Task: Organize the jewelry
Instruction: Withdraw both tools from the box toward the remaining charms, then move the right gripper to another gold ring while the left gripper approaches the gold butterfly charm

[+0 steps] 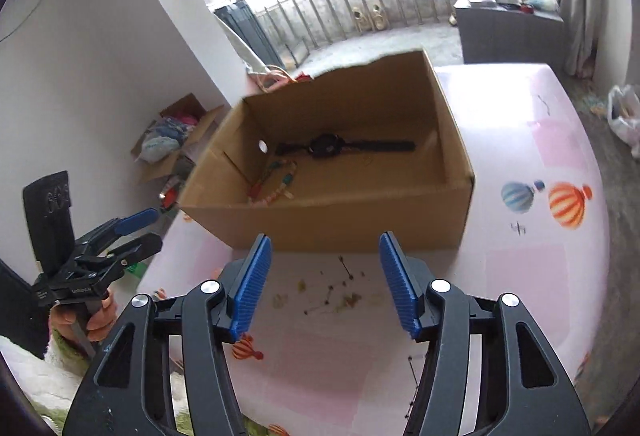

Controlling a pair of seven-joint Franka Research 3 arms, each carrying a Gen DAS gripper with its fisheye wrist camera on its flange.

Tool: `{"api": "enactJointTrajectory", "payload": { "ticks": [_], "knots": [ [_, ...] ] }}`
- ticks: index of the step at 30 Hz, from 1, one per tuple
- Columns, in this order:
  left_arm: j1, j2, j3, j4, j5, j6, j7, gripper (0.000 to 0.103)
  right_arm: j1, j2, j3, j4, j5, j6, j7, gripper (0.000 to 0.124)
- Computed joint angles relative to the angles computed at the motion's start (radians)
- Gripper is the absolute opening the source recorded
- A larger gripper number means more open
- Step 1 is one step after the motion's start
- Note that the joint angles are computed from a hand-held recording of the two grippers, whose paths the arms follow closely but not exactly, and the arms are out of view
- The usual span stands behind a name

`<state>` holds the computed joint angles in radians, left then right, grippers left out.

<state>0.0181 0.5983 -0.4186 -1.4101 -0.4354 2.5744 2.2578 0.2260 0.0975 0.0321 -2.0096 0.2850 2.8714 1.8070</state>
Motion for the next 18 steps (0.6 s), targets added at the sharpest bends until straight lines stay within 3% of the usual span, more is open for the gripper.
{"api": "enactJointTrajectory", "payload": {
  "ticks": [3, 6, 10, 13, 18],
  "knots": [
    [-0.029, -0.021, 0.011, -0.099, 0.038, 0.055, 0.002, 0.088, 0.055, 0.017, -0.048, -0.035, -0.25, -0.055, 0.268, 0.056],
    [-0.081, -0.021, 0.052, -0.157, 0.13, 0.102, -0.039, 0.088, 0.075, 0.041, -0.06, -0.045, -0.369, -0.111, 0.413, 0.056],
    [-0.074, -0.013, 0.023, -0.218, 0.189, 0.208, -0.035, 0.087, 0.069, 0.053, -0.05, -0.064, -0.375, -0.097, 0.444, 0.056],
    [-0.044, -0.009, -0.025, -0.248, 0.213, 0.261, -0.007, 0.075, 0.066, 0.063, -0.051, -0.064, -0.392, -0.061, 0.437, 0.055],
    [0.005, 0.025, -0.099, -0.23, 0.233, 0.232, 0.074, 0.054, 0.05, 0.057, -0.038, -0.074, -0.358, -0.015, 0.354, 0.055]
  ]
}}
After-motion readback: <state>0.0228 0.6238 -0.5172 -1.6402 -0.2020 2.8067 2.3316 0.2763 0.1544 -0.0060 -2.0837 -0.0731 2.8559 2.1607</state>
